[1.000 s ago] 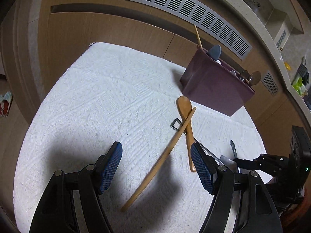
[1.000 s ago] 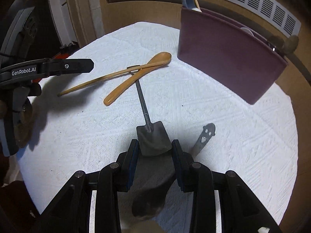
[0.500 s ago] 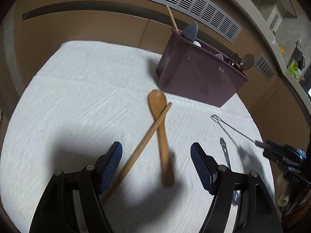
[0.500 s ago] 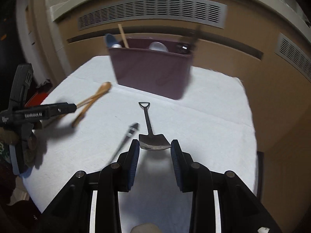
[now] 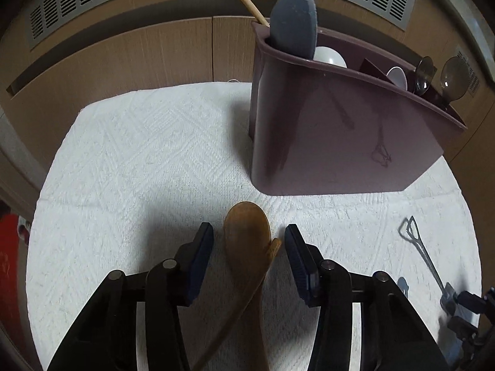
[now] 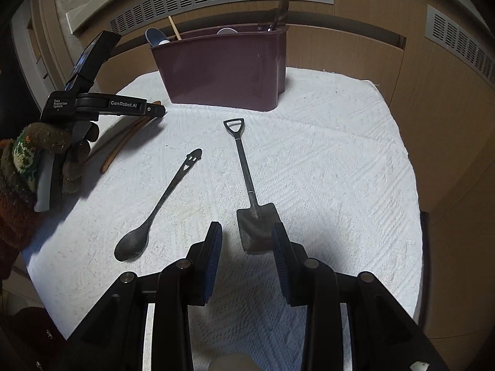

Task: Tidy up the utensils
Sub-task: 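Close the left tool on the wooden spoon's handle and lift it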

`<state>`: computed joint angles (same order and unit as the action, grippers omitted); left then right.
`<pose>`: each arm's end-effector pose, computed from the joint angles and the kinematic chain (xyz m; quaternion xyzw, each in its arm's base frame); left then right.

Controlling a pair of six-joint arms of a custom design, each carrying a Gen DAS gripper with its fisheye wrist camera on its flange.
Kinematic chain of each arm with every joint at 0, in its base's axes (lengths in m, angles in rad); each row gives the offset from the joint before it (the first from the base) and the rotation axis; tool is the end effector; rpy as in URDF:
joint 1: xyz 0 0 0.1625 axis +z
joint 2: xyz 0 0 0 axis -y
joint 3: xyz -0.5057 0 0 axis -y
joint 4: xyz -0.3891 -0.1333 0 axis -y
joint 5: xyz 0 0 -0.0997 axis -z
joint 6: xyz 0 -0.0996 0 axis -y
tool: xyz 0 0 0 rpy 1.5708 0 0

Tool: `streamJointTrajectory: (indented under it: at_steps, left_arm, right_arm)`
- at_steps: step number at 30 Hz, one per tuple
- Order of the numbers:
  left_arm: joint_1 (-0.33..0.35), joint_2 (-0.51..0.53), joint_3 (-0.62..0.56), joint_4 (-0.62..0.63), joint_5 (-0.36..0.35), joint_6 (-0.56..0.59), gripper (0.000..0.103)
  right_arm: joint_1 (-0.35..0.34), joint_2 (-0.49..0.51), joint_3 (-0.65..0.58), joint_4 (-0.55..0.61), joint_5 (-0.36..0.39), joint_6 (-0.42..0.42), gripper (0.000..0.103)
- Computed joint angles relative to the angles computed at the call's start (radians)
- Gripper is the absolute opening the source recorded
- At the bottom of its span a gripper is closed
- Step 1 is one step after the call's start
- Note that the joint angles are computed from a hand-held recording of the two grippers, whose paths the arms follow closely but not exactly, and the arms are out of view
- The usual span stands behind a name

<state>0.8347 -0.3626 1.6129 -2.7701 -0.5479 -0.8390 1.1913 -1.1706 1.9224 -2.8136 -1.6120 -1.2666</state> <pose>-0.3030 -0.6597 -0.0843 -0.0324 0.8712 -0.3310 0.3610 -0.1082 -0.6201 0.3218 0.4117 -0.8781 0.1506 0.1918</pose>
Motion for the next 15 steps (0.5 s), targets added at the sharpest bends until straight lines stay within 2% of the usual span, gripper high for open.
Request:
streamJointTrajectory:
  at_steps: [3,5,6,9,15]
  left_arm:
    - [-0.003,0.001,-0.003,0.023,0.005,-0.015,0.043]
    - [-0.008,0.001,0.001,0.014,0.002,-0.009,0.031]
    - [-0.011,0.001,0.008,-0.008,-0.007,-0.001,0.031]
    - [-0.031,-0.002,0.064,-0.166,-0.062,0.052,0.031]
    - [-0.12,0.01,0.181,-0.498,-0.107,0.155,0.031]
  right_arm:
    - [-0.004,0.001,-0.005,0.007,0.011,0.006,0.031]
    - [-0.005,0.003,-0.006,-0.002,0.013,0.008,0.031]
    - [-0.004,0.003,-0.004,-0.011,0.01,0.008,0.031]
    - [-0.008,-0.004,0.013,-0.051,0.0,-0.001,0.031]
    - [-0.032,-0.032,0.031,-0.062,-0.035,-0.073,0.031]
